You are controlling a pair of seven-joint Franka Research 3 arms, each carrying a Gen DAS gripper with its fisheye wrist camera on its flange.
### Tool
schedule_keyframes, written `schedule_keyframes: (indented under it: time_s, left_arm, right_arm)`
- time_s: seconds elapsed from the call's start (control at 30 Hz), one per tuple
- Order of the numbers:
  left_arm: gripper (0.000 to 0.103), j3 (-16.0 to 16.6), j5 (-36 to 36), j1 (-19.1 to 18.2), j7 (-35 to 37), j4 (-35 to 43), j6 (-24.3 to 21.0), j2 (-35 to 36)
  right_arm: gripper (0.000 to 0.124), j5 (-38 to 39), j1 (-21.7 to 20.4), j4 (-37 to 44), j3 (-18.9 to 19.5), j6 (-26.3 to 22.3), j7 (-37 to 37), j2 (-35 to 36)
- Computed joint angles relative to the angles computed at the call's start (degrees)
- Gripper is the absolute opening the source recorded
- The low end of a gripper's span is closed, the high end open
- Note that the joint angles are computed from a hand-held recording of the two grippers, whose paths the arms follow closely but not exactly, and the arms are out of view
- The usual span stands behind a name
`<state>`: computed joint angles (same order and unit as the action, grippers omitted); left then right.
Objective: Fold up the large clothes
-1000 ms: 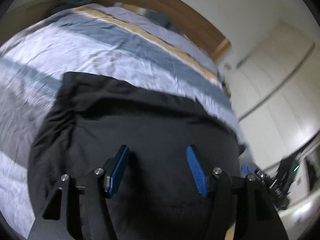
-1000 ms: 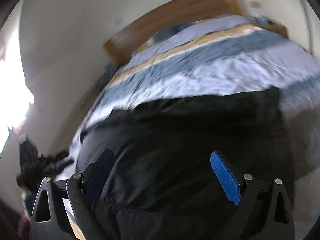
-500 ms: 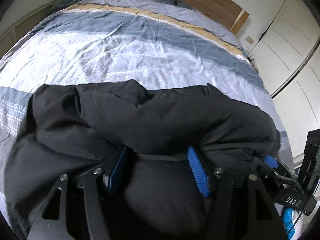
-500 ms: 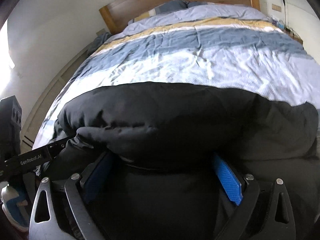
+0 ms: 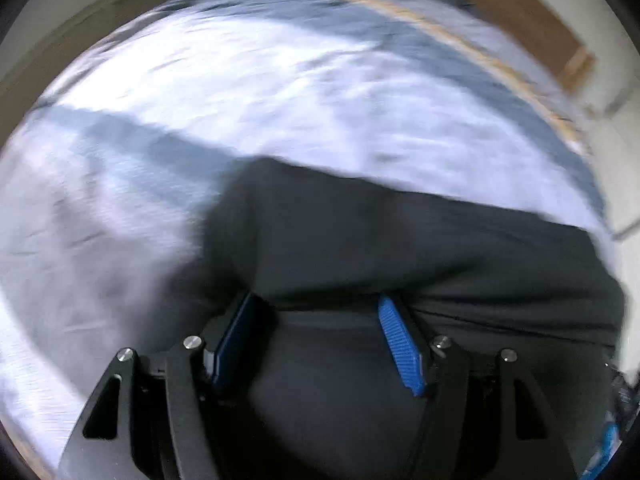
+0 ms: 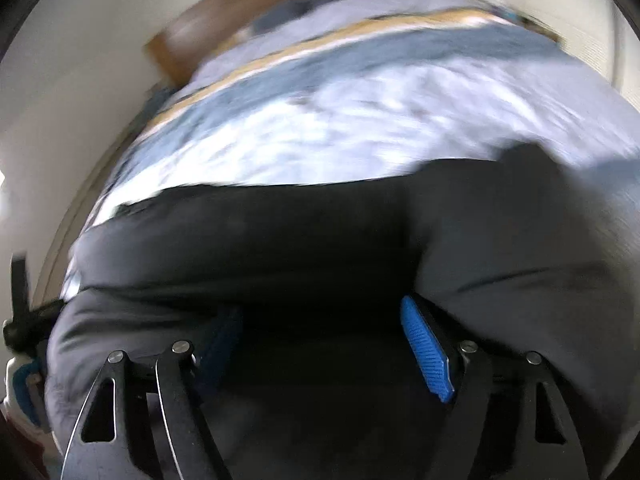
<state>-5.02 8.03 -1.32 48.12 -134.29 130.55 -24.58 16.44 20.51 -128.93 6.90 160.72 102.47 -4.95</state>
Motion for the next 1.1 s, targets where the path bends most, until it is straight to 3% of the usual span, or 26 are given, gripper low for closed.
schedule_keyframes:
  time_s: [0.07,0.13,0.2,0.37,0.53,0.63,0.73,0.83,0.9,0.93,1.03,1.1]
  left_arm:
    - [0.063,-0.01,2.89,2.12,-1.43,-1.01,-3.92,-2.07]
    - [0.062,2.07,0.9,2.54,-2.1,-4.41,-2.1,-6.21]
    - [0.062,3.37,-0.94,2.28,-1.84,-8.12,2.19,-11.26]
    - [0.062,1.29,-0.45,-2.14,1.89,-11.32,9.3,-18.41]
    - [0.062,-0.48,-3.75,-8.71,3.28,-11.36,14.53,-16.86]
    - [0.062,-2.97,-2.67,-8.76,1.9,-11.61,13.69,-14.38]
    - [0.064,-3.23,-1.8,-9.0,1.22,-13.28,13.14,-15.53]
    - [0.063,-4.69,1.0,-7.41,-0.85,-14.33,9.76,-18.93]
    - [0.063,-5.3,2.73,-7.6,-1.43,-15.79,10.01,-21.73]
    - [0.063,-5.84,3.37,-8.06,-1.62,-16.07,9.69,-22.85]
    - [0.063,-7.24,4.36,-9.81,-3.13,-17.17,9.7,-25.83]
    - [0.063,-8.27,5.21,-10.78,-3.98,-17.55,9.66,-26.98]
  right_arm:
    - [0.079,-4.59,-1.87,-1.42,-0.16,-1.44,4.36,-1.4]
    - [0.094,-16.84,-5.42,-1.69,1.52,-5.74,14.99,-3.12]
    - [0.096,-22.48,-6.63,-3.38,2.15,-6.23,20.11,-5.99]
    - [0.102,-17.52,-1.97,-7.89,2.66,1.61,12.69,-13.07]
    - [0.102,-9.9,4.37,-8.23,3.87,5.62,4.26,-13.53]
    - [0.102,-12.16,2.75,-7.88,7.55,4.38,5.31,-11.54]
    - [0.102,-8.7,4.21,-10.21,5.52,5.85,3.74,-11.9]
    - [0.102,-12.5,-1.5,-11.59,7.54,2.54,9.27,-13.72]
    - [0.102,-18.0,-5.84,-11.46,10.02,-1.21,14.86,-15.53]
    - [0.103,-18.95,-5.92,-12.15,9.96,-0.93,15.66,-16.93]
    - [0.103,-13.97,0.0,-14.85,6.37,3.41,11.4,-20.06]
    - [0.102,-11.77,2.78,-16.09,6.12,5.71,8.71,-21.53]
